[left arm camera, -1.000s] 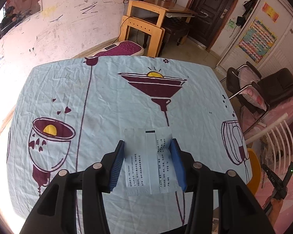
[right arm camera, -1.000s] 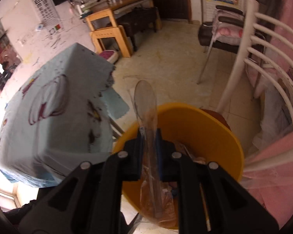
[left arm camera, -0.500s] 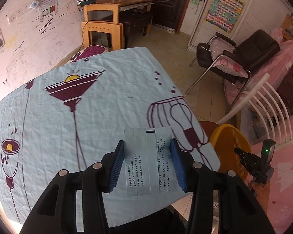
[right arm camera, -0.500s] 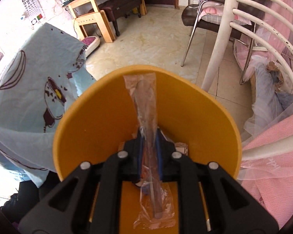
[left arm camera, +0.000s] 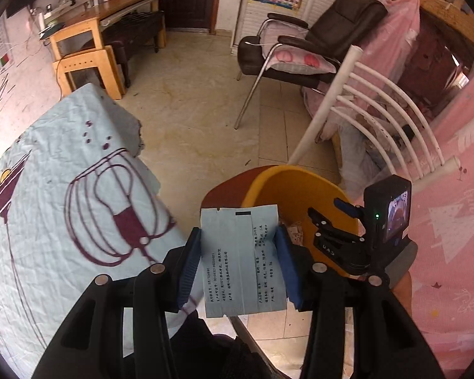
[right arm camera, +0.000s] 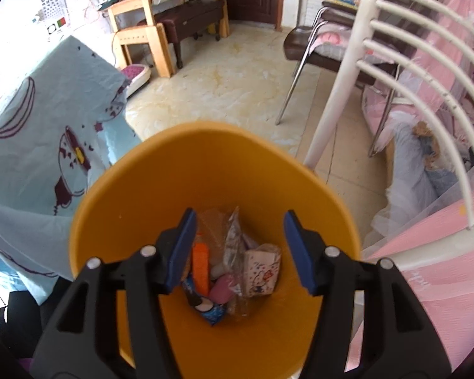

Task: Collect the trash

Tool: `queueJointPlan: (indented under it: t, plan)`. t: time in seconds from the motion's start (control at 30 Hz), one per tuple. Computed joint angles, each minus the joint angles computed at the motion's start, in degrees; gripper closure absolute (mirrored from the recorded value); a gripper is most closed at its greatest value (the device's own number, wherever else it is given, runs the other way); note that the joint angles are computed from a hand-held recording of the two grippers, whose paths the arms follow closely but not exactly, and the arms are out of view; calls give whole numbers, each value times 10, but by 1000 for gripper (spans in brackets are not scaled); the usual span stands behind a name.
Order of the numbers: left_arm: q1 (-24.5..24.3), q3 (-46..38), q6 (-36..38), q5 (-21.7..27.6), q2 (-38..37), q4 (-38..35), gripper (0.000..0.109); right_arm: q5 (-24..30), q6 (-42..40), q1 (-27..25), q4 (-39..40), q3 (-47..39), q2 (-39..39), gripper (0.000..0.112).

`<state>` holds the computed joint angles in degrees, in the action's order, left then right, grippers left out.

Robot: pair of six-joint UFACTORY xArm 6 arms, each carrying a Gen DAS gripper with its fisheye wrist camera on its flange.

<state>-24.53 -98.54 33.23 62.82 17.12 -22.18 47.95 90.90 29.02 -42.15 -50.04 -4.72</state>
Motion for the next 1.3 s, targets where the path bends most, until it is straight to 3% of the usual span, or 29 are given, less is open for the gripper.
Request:
queueJointPlan:
  t: [0.2,0.37,0.5,0.67,0.7,0.87,1.03,1.1,1.2,1.3]
  plan:
    - [-46,-20,-27,26,43,5,65,64,27,16,-24,6,-30,52]
    - [-77,-12,-42,-3,67,17,60,77,39,13,-28,24,-55,51]
    - [-87,-9,-40,-13,70,21,39,79,50,14,-32,31,-67,51]
    - [-72,35,-5,-60,31,2,33,97,59,25,-43,20,-68,51]
    - [-68,48,2,-79,20,-1,31,104,62,30,-46,12,-66,51]
    - [-23,132,72,-200,-52,-47,23,143,74,63,-80,-38,-55,26]
    - [33,186,133,-332,-96,-95,17,195,57,94,-110,-134,-5,16]
    - [52,199,145,-393,-104,-105,15,201,43,101,-120,-181,26,16]
    - [76,226,117,-529,-106,-64,12,201,20,108,-137,-253,75,16]
    - [102,207,204,-580,-91,-142,12,193,-4,117,-158,-348,143,16]
